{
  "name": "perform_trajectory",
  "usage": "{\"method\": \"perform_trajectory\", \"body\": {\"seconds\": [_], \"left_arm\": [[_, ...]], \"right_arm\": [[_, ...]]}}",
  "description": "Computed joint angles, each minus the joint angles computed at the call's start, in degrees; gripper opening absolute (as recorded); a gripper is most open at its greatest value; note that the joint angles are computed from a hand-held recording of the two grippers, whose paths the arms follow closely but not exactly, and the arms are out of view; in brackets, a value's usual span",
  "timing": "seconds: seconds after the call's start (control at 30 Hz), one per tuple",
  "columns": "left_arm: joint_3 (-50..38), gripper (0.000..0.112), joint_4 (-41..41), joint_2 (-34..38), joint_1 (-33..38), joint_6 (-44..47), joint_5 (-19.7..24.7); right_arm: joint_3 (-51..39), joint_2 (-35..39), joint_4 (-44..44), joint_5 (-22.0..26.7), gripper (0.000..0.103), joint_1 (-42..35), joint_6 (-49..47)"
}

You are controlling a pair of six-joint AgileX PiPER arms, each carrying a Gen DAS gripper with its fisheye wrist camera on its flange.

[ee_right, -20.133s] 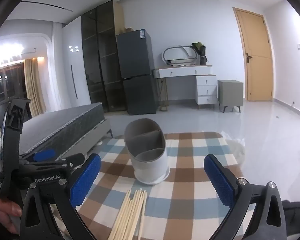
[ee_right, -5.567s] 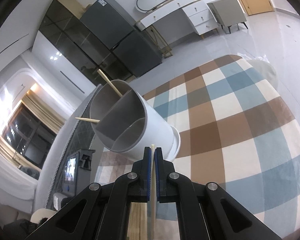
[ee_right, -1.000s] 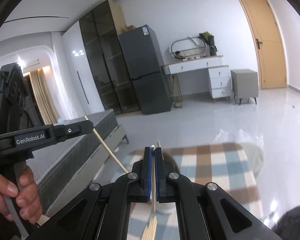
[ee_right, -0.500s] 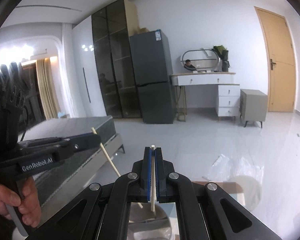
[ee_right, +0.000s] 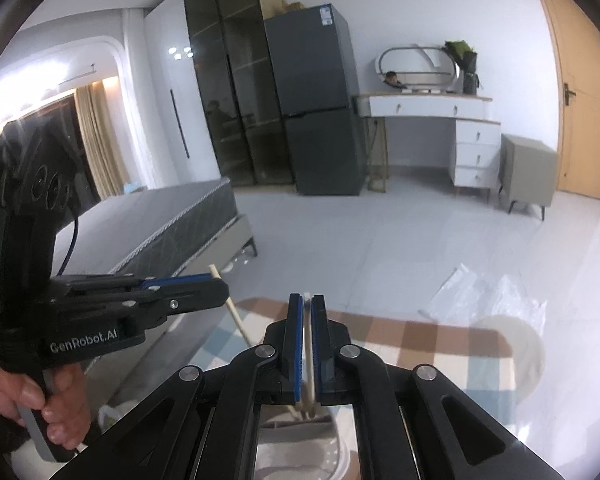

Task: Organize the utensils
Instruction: 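Open both tools to release the chopsticks into the grey holder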

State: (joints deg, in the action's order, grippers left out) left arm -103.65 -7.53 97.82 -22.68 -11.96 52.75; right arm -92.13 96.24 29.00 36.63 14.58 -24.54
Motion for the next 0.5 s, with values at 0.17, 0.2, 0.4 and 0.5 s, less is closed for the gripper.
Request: {"method": "perform_trajectory", "body": {"seconds": [0.17,0.2,0.4,0.5], "left_arm": [[-0.74,0.033,-1.1,-0.87,0.73,-2.35,3.99],[0.9,0.042,0.22,-2.55,0.46,-3.73,3.09],[1.88,0.063,11.08,-6.69,-3.32,-14.06,5.34],[4.36,0.069,16.91,-9.64,-6.01,-18.55,5.55]], "right_arm": [[1.6,-1.25,-0.29,0.58,0.028,-0.77,1.63],[2.82,-2.3,0.17,0.25,0.03,-1.08,1.53],[6.9,-7.2,-0.88,0.18,0.044,-2.13,4.6],[9.19,-10.37,-0.85,0.18,0.053,-2.71,5.76]]}}
